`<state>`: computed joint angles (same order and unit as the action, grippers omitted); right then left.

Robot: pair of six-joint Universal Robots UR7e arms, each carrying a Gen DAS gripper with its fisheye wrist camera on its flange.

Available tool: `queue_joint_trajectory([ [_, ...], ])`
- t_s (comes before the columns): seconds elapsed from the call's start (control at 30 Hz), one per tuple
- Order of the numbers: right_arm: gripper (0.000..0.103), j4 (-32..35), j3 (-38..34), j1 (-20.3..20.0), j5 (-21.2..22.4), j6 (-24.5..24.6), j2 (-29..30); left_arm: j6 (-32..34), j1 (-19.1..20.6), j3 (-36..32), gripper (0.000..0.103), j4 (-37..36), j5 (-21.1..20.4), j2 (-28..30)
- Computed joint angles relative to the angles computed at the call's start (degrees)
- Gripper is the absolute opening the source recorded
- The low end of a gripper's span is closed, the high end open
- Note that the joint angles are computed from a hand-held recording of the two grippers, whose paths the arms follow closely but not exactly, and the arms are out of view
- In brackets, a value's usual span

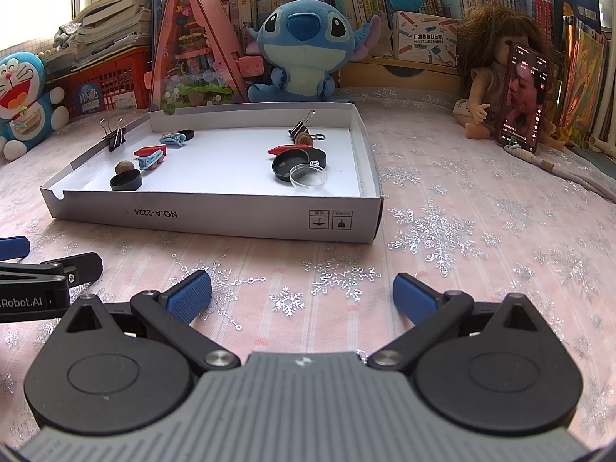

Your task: Organize rigid objects

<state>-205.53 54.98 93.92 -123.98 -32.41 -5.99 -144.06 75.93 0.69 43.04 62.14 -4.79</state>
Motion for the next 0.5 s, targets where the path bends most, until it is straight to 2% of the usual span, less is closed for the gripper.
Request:
queue_joint_trajectory([
  [0.23, 0.103, 0.0, 0.1, 0.0, 0.0, 0.0, 0.0, 0.0, 0.0, 0.1, 0.103, -0.1, 0.0, -0.1],
  [0.3, 0.103, 0.0, 0.1, 0.0, 0.0, 0.0, 0.0, 0.0, 0.0, 1.2, 0.103, -0.6, 0.0, -0.6],
  [0.37, 0.103, 0.0, 0.1, 0.0, 0.0, 0.0, 0.0, 0.4, 0.0, 6.2, 0.103, -3.5, 0.2, -3.0],
  [0.5, 0.103, 0.0, 0.1, 0.0, 0.0, 0.0, -0.1, 0.8, -0.1, 6.6, 0.103, -3.8, 0.2, -3.2],
])
